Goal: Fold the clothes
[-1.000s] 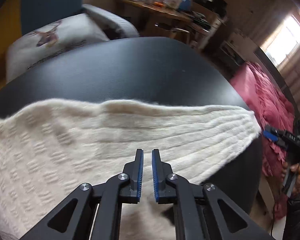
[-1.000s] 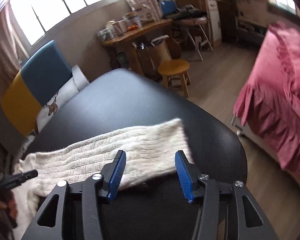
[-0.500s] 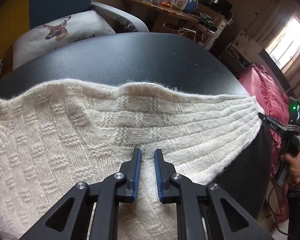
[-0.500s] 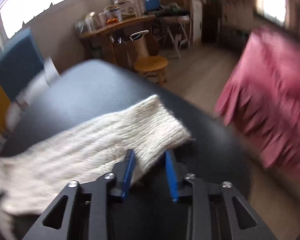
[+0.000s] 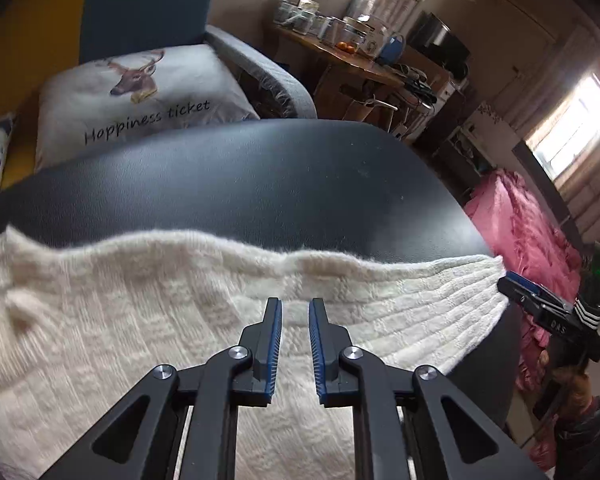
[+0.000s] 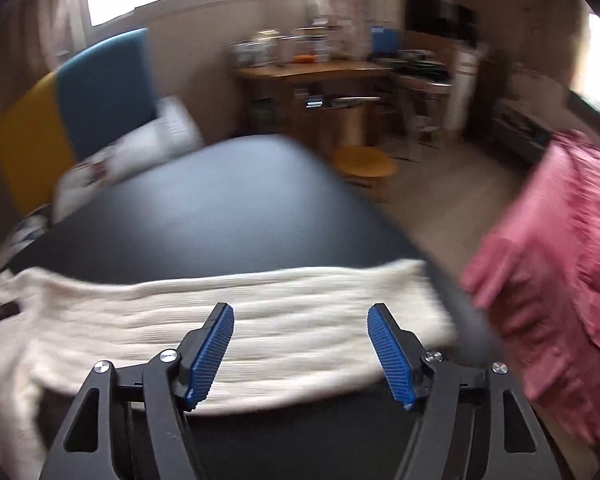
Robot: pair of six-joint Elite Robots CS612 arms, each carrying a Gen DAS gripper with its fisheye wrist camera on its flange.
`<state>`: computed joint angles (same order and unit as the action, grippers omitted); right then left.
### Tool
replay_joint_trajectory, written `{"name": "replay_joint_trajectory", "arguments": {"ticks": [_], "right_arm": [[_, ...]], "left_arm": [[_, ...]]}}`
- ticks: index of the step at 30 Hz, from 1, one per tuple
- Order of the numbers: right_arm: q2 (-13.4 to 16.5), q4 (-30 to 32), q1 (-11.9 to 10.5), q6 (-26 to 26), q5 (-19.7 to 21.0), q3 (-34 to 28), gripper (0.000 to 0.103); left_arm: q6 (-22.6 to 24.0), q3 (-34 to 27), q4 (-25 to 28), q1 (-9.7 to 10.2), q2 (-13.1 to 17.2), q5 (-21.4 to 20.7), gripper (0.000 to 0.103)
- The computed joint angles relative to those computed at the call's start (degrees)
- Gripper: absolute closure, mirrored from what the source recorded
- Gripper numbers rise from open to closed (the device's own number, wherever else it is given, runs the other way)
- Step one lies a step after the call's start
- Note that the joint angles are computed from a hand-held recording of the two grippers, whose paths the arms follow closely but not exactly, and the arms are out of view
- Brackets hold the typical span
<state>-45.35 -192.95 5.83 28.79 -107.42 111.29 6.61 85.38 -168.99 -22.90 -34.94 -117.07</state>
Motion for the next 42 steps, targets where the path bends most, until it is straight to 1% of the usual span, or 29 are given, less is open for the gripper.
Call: {"name": "replay_joint_trajectory", "arguments": {"ticks": [2,4,5,6,7,9,12,14,17,19,22,24,27,29,30,31,33,34,35,36,37,38,39,40,41,42], "right_arm": [[1.66,0.86,0.58,-2.79,5.56,-3.32,0.032],[3.42,3.57,1.51,-5.64,7.93,-6.90,0.032],[4.31,5.16,1.99,-7.11,8.75,-8.74,0.032],[5.00,6.96,2.36,-8.02,8.56,-10.25,0.032],[5.57,8.87,2.68,-8.55,7.75,-11.56,0.032],[6.62,12.66,3.15,-9.02,5.81,-13.93,0.032],[7.89,12.70,3.23,-8.40,2.02,-14.83,0.029],[8.05,12.35,2.95,-7.87,1.13,-14.85,0.025],[8.44,12.07,2.73,-7.95,0.38,-15.23,0.021],[8.45,12.34,2.48,-8.24,0.79,-15.46,0.020],[7.76,14.29,2.08,-8.26,2.28,-15.59,0.020],[6.78,12.90,2.34,-9.51,4.06,-14.54,0.021],[5.18,8.73,3.19,-14.74,11.47,-12.69,0.023],[4.66,8.79,4.55,-19.62,13.95,-12.87,0.023],[4.65,9.48,5.40,-21.92,14.12,-13.44,0.023],[4.91,10.74,6.07,-23.13,13.64,-14.29,0.023],[5.65,13.71,7.11,-24.40,12.47,-16.14,0.023],[6.09,16.07,7.51,-24.39,10.92,-17.14,0.023],[6.58,19.02,7.84,-23.91,8.79,-18.22,0.023],[6.93,20.53,7.75,-23.08,8.05,-18.72,0.023],[7.18,21.09,7.39,-22.09,8.19,-18.81,0.019],[7.25,20.97,6.88,-20.48,8.73,-18.53,0.011],[7.21,20.40,6.26,-18.49,9.51,-18.01,0.009],[7.24,19.62,5.87,-17.44,9.75,-17.57,0.004],[7.32,18.62,5.67,-17.29,9.84,-17.16,0.001],[7.44,17.89,5.62,-17.78,9.66,-16.96,0.000]], "left_arm": [[2.65,-0.56,1.61,-1.00,-0.07,0.77,0.090],[4.64,-0.77,2.85,-2.02,-0.34,2.40,0.090],[5.21,-1.76,4.44,-2.41,0.11,3.40,0.090],[5.56,-2.86,6.31,-2.86,0.69,4.84,0.090],[5.38,-3.76,7.06,-3.13,1.35,5.70,0.090],[4.38,-4.90,6.21,-3.34,2.55,6.42,0.089],[1.90,-6.03,4.96,-3.16,3.59,5.55,0.089],[1.02,-6.49,4.91,-2.96,3.94,4.71,0.089],[0.81,-6.42,5.77,-3.11,3.44,5.91,0.089],[-1.04,-5.08,4.43,-2.92,2.42,6.61,0.089],[-3.27,-1.61,0.34,-1.60,0.46,4.19,0.089],[-4.33,1.04,-1.86,-0.57,-0.84,2.71,0.089],[-4.32,5.30,-4.04,0.85,-2.60,0.11,0.089],[-3.22,8.36,-5.07,1.28,-3.79,-2.08,0.089],[-2.58,9.58,-5.37,1.32,-4.23,-3.25,0.089],[-1.47,10.67,-5.38,1.07,-4.64,-3.73,0.089],[1.47,12.63,-4.93,0.10,-5.43,-3.58,0.089],[3.09,13.30,-3.92,-0.56,-5.72,-3.11,0.091],[4.60,13.63,-2.32,-1.35,-5.77,-1.79,0.088],[5.85,13.84,-0.74,-2.16,-5.70,-0.01,0.088],[6.38,14.24,-1.41,-2.65,-5.43,0.92,0.089],[6.15,14.82,-3.75,-2.75,-5.14,0.79,0.089],[5.86,15.21,-5.17,-2.78,-5.03,0.65,0.089],[6.03,15.48,-6.01,-2.85,-4.98,0.87,0.089],[6.35,15.70,-6.83,-2.90,-4.92,1.05,0.089],[6.50,15.81,-7.29,-2.92,-4.87,1.09,0.089]]}}
